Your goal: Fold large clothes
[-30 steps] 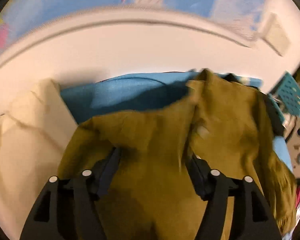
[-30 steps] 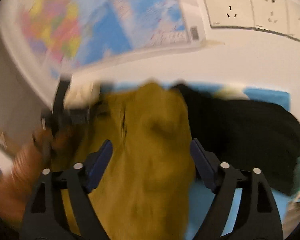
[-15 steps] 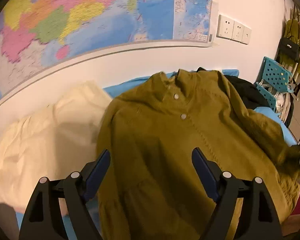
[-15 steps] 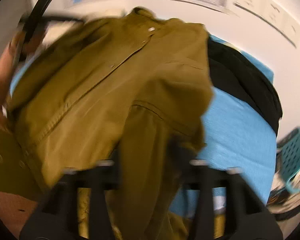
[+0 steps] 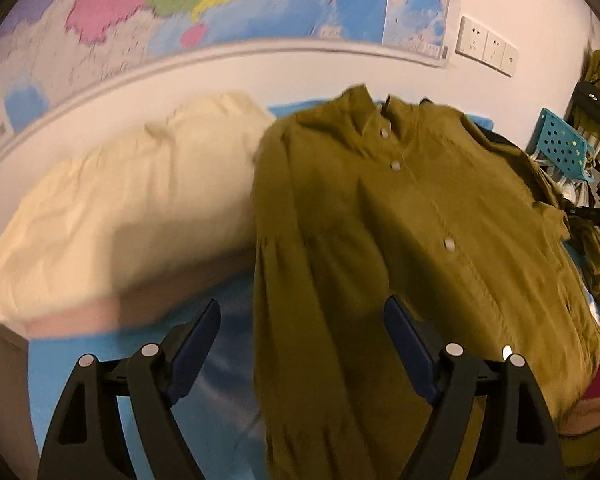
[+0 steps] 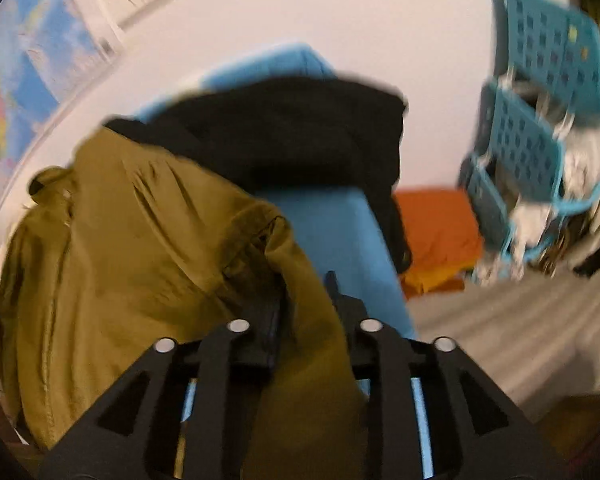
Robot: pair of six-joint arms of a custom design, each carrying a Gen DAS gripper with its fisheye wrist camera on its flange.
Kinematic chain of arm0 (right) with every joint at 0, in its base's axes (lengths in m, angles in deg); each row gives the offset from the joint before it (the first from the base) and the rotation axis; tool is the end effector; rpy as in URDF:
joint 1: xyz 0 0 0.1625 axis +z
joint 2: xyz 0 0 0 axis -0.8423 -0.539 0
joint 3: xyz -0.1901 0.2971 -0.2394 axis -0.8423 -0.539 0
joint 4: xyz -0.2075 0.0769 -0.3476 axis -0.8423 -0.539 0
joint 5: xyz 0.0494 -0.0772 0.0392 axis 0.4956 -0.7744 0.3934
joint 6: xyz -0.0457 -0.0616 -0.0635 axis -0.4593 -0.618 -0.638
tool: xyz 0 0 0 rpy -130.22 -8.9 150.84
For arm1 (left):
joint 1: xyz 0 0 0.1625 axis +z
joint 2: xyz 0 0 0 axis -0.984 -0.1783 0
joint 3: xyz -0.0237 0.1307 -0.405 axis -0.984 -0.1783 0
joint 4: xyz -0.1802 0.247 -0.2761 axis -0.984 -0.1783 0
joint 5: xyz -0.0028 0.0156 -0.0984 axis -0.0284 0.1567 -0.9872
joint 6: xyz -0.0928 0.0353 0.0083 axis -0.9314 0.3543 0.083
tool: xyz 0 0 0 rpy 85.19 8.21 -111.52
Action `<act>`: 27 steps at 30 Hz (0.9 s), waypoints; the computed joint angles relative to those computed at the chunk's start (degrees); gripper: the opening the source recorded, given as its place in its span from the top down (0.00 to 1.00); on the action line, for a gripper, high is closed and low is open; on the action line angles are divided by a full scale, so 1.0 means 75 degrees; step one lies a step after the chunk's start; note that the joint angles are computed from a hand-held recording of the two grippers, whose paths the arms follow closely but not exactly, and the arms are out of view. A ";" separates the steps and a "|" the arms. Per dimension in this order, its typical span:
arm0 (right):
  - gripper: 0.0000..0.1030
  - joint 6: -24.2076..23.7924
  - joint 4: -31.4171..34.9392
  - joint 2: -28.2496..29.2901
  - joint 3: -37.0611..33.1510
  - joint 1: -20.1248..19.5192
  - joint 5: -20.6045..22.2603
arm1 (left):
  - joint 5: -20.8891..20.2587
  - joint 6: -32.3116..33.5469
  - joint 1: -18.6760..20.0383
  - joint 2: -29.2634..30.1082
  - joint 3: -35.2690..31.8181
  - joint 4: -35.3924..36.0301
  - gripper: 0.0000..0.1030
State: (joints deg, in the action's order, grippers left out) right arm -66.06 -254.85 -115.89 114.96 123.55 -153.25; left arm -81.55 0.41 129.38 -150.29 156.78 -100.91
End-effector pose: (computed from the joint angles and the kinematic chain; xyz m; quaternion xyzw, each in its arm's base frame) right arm -0.0612 -0.3871 0.2619 -0.1163 -0.8792 0.3535 0.2975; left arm -0.1362 -0.4648 0.2237 0.2842 0.8901 -0.2211 0.2795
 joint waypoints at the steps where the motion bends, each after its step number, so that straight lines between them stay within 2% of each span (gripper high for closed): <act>1: 0.60 -0.0012 -0.0241 0.0022 0.0065 -0.0028 0.0037 | -0.0145 -0.0074 0.0035 -0.0123 0.0067 0.0105 0.20; 2: 0.52 -0.0001 -0.0392 -0.0078 0.0171 -0.0073 0.0167 | -0.0305 -0.0173 0.0056 -0.0283 0.0164 0.0242 0.18; 4: 0.44 -0.0188 -0.0783 -0.0307 0.0452 -0.0059 0.0347 | -0.0366 -0.0274 -0.0004 -0.0536 0.0401 0.0392 0.18; 7: 0.29 -0.0532 -0.1482 -0.0487 0.0866 0.0356 0.0043 | -0.0401 -0.0536 -0.0069 -0.0790 0.0686 0.0710 0.17; 8: 0.29 -0.0680 -0.1619 -0.0598 0.1048 0.0371 0.0133 | -0.0487 -0.0640 -0.0044 -0.0824 0.0766 0.0800 0.19; 9: 0.28 -0.0793 -0.1653 -0.0706 0.1213 0.0350 0.0280 | -0.0599 -0.0722 -0.0023 -0.0858 0.0834 0.0860 0.24; 10: 0.27 -0.0845 -0.1656 -0.0781 0.1330 0.0329 0.0380 | -0.0873 -0.0778 0.0067 -0.0863 0.0851 0.0917 0.44; 11: 0.27 -0.0886 -0.1689 -0.0845 0.1455 0.0311 0.0454 | -0.1058 -0.0799 0.0113 -0.0870 0.0880 0.0852 0.58; 12: 0.27 -0.0939 -0.1653 -0.0890 0.1512 0.0267 0.0533 | -0.0958 -0.0766 0.0009 -0.0893 0.0973 0.0657 0.65; 13: 0.27 -0.1011 -0.1665 -0.0912 0.1627 0.0198 0.0635 | -0.0773 -0.0784 -0.0129 -0.0956 0.1045 0.0590 0.84; 15: 0.27 -0.1073 -0.1916 -0.0814 0.1802 0.0108 0.0692 | -0.0598 -0.0893 -0.0405 -0.1257 0.0997 0.0676 0.90; 16: 0.27 -0.1135 -0.2009 -0.0818 0.1904 0.0014 0.0823 | -0.0394 -0.0895 -0.0547 -0.1392 0.0966 0.0741 0.91; 19: 0.27 -0.1299 -0.2305 -0.0888 0.2151 -0.0172 0.1127 | 0.0913 -0.0981 -0.1245 -0.1946 0.0864 0.1184 0.92; 22: 0.27 -0.1638 -0.2972 -0.0557 0.2311 0.0088 0.0773 | 0.2007 -0.1336 -0.1471 -0.2245 0.0612 0.1783 0.86; 24: 0.26 -0.1921 -0.3203 -0.0386 0.2412 0.0199 0.0676 | 0.3515 -0.2262 -0.1360 -0.1918 0.0364 0.3092 0.80; 25: 0.24 -0.2001 -0.3378 -0.0248 0.2454 0.0227 0.0616 | 0.4151 -0.2904 -0.1264 -0.1687 0.0280 0.3892 0.72; 26: 0.22 -0.2061 -0.3513 -0.0111 0.2484 0.0247 0.0564 | 0.4652 -0.3569 -0.1004 -0.1416 0.0170 0.4692 0.66; 27: 0.21 -0.2142 -0.3632 0.0038 0.2510 0.0254 0.0517 | 0.4833 -0.4287 -0.0722 -0.1174 0.0016 0.5492 0.66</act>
